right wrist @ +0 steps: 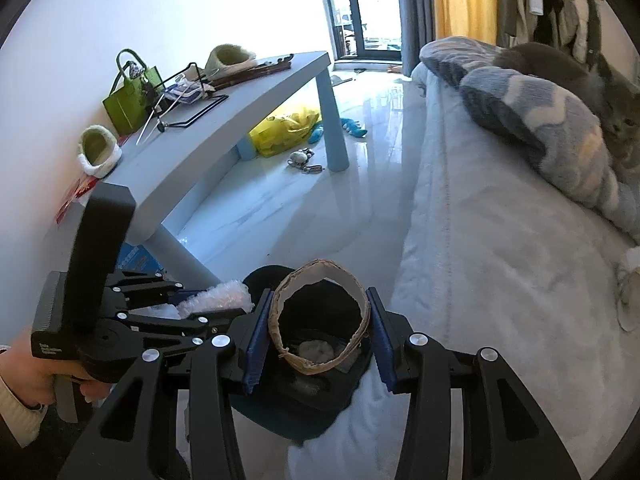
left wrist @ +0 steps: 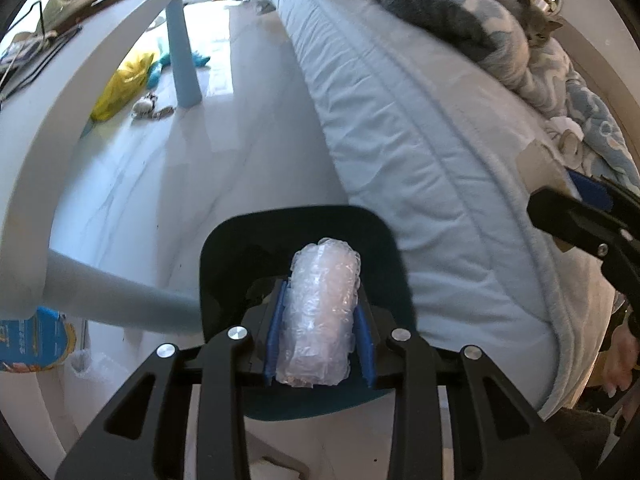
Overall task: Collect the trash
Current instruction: 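Open both tools to drop the bubble wrap and tape ring into the bin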
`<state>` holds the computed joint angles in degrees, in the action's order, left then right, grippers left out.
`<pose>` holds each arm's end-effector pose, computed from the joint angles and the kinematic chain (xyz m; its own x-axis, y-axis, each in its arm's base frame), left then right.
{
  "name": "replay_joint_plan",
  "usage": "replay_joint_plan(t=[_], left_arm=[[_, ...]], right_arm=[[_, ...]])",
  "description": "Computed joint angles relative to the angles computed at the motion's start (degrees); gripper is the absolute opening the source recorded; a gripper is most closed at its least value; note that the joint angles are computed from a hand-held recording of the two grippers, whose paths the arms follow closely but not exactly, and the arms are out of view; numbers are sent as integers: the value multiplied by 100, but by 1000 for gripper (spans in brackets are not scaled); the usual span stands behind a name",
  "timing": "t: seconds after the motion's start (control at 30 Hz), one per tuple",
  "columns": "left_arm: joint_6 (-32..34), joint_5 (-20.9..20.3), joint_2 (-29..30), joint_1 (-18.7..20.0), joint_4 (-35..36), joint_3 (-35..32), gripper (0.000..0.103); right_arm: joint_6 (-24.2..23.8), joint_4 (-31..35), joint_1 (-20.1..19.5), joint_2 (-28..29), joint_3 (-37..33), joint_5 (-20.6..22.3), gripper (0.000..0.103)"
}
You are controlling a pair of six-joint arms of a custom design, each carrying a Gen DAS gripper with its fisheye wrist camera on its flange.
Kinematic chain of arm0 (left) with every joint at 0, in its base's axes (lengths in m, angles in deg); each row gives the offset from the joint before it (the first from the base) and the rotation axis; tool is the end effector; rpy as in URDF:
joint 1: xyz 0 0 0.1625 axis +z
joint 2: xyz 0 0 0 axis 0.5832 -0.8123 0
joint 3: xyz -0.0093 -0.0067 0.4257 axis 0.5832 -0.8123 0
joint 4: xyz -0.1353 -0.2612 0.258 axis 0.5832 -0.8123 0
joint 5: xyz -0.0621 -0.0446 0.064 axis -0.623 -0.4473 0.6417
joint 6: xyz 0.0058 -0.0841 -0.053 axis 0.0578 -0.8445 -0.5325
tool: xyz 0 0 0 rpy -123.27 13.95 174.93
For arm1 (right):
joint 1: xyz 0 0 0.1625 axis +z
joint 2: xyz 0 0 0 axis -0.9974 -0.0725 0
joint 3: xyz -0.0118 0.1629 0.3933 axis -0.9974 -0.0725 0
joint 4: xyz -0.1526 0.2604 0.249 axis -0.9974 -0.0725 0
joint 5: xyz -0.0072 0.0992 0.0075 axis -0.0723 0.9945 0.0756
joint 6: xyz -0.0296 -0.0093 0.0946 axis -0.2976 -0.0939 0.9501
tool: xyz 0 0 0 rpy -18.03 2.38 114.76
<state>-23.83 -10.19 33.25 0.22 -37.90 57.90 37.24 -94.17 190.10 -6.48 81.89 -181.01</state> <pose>-0.3527 -0.4919 0.1434 -0.8306 0.0686 -0.5527 0.2557 0.9286 -0.2690 0.2352 -0.5138 0.3247 -0.6955 -0.5560 0.4551 -0.6843 0.7057 -0.1836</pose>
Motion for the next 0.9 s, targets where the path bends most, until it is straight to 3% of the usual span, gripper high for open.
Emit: replay_joint_plan(t=[0.23, 0.33, 0.4, 0.57, 0.9], left_arm=[[-62, -268, -162, 143, 117, 129, 35], [-125, -335, -202, 179, 204, 155, 43], [-142, -352, -262, 192, 185, 211, 54], [-196, -296, -408, 207, 207, 323, 63], [45, 195, -804, 28, -221, 607, 62]], right_arm=[[82, -74, 139, 277, -47, -58, 46], [141, -54, 168, 397, -88, -100, 46], [171, -49, 180, 470, -104, -144, 46], [228, -7, 168, 642, -130, -245, 46], [263, 49, 153, 1072, -169, -608, 46]])
